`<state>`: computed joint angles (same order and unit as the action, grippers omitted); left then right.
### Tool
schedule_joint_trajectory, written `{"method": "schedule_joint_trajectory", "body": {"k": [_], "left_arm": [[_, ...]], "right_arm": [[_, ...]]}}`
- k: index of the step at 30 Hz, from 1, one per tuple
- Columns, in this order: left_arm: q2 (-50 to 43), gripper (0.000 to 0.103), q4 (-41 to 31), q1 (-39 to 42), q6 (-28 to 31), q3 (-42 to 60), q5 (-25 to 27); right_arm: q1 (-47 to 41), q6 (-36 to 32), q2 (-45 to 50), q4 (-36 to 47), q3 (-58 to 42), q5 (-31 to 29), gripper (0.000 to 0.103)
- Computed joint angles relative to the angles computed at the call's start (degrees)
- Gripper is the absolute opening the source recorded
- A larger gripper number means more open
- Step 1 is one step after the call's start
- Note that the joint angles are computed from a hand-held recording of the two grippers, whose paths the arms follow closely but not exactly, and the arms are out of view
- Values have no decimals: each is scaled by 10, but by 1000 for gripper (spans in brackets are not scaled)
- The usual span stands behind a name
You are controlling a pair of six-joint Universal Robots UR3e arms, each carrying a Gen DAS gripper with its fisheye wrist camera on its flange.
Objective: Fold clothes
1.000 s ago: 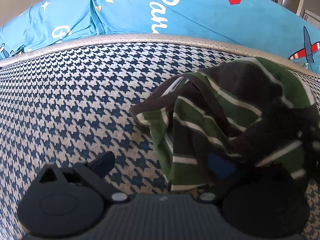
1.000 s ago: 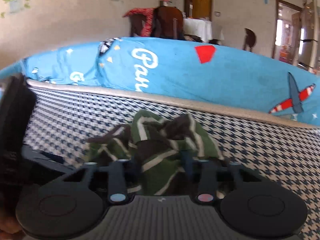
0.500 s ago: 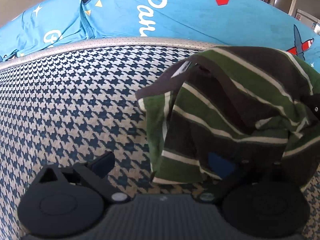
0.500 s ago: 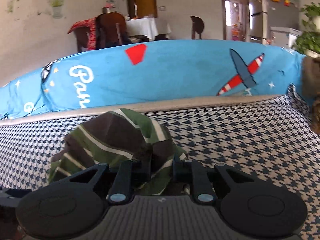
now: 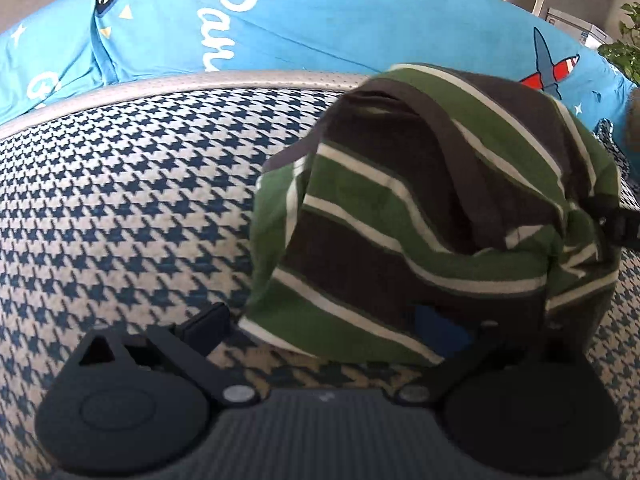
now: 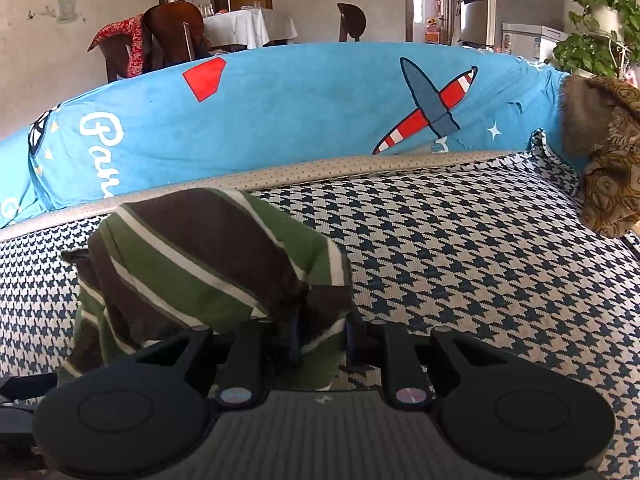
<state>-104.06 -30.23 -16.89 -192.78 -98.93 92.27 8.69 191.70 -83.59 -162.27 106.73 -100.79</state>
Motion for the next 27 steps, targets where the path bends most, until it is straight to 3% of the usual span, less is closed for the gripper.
{"method": "schedule_joint_trajectory", "body": {"k": [2, 4, 12, 19, 25, 27], "left_arm": [[3, 103, 12, 1, 5, -8, -7], [8, 103, 22, 4, 8, -18, -19], [34, 103, 44, 26, 37, -53, -45], [95, 103, 56, 61, 40, -102, -60], [108, 103, 18, 84, 32, -93, -53], [94, 103, 0, 83, 22, -74, -40]], "right_arm": [[-7, -3, -14, -8, 10, 10, 31], [-15, -8, -33, -22, 23, 22, 35], [-33, -31, -86, -106, 72, 71, 37], [-57, -73, -99, -104, 80, 214, 37], [-10, -102, -42, -65, 30, 191, 38], [6, -104, -17, -53, 8, 174, 43]]}}
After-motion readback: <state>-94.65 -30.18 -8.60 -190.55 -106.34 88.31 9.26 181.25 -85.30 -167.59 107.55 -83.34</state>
